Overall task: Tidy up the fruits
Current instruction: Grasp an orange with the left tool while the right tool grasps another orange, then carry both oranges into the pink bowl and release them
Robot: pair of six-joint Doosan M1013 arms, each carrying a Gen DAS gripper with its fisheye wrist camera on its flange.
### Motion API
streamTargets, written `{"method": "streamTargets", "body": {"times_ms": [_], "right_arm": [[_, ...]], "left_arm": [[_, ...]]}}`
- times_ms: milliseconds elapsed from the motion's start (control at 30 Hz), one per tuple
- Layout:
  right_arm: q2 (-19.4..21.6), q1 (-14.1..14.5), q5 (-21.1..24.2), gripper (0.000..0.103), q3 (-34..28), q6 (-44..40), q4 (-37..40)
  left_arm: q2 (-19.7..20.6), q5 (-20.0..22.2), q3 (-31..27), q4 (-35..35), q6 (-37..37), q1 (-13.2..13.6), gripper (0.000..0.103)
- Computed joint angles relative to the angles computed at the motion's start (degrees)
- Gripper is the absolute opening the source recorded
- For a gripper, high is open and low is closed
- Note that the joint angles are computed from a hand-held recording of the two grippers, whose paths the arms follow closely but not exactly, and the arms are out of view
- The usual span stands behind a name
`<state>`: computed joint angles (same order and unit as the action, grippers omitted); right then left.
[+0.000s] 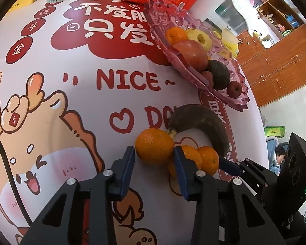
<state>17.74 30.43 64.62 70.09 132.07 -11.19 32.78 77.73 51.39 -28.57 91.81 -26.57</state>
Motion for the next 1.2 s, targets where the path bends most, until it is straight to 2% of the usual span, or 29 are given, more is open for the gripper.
{"method": "streamTargets", "body": {"times_ms": [333, 533, 1200], "right_arm": [[-0.3, 0.1, 0.3, 0.043, 0.3, 0.6, 0.5], [-0.9, 0.2, 0.4, 0.042, 0.8, 0.7, 1.0], [-4.1, 0.0, -2.1, 0.042, -1.2, -4.5, -2.6]], "left_arm": [[-0.2, -0.8, 0.3, 0.6, 0.0, -0.1, 0.035], [-1.4, -2.7, 1.2, 1.8, -1.0, -0.2, 0.034], [-7.2, -12.0, 3.2, 7.5, -5.6, -1.6, 0.034]]}}
